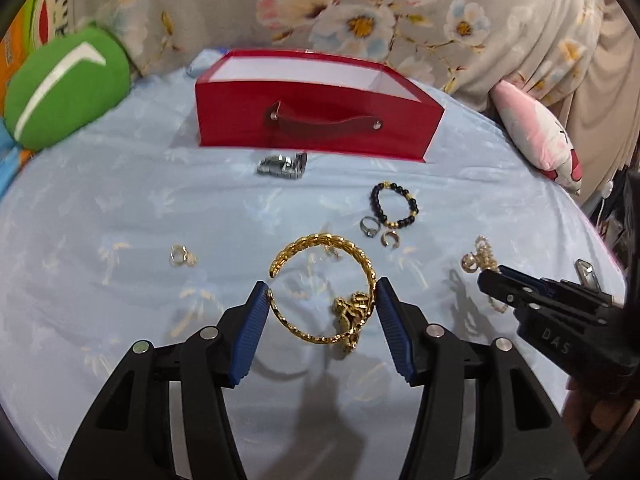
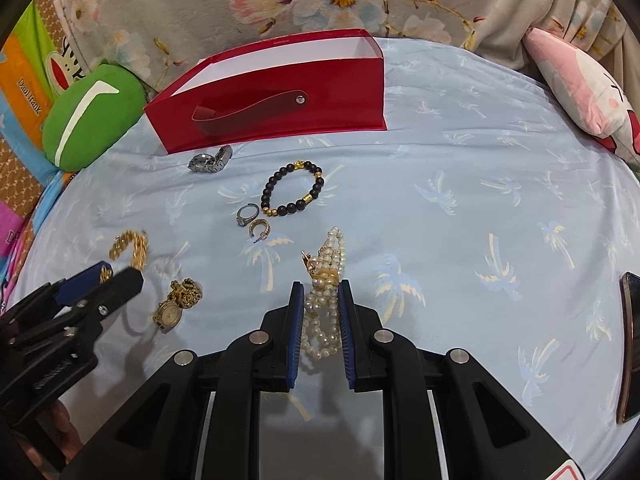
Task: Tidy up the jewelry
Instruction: 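Carry the gold bangle and pearl piece with both grippers over the red box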
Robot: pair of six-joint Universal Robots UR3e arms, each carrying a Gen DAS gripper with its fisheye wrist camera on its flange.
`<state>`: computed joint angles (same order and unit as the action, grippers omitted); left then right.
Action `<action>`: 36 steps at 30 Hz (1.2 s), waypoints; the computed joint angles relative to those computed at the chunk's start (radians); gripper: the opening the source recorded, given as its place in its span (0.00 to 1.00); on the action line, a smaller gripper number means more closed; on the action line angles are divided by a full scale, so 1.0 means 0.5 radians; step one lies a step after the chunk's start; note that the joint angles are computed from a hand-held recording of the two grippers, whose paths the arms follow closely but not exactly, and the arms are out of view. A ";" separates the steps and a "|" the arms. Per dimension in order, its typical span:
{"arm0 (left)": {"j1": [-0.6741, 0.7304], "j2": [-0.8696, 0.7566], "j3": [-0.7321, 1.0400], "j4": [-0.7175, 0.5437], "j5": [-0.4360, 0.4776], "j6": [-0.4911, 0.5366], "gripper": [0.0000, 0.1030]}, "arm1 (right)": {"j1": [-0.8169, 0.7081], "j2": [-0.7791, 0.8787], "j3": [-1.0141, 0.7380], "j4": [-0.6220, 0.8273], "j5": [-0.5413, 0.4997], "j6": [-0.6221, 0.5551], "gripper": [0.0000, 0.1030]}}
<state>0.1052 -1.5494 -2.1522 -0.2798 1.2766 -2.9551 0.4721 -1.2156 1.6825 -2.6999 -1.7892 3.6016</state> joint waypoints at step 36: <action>-0.062 -0.341 0.898 -0.274 0.204 -0.176 0.51 | -0.114 0.213 -0.781 0.178 0.101 -0.260 0.15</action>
<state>0.0743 -1.7200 -1.7034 -0.4169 1.3786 -3.0431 0.4149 -1.1092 1.2920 -2.6111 -1.7387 3.4718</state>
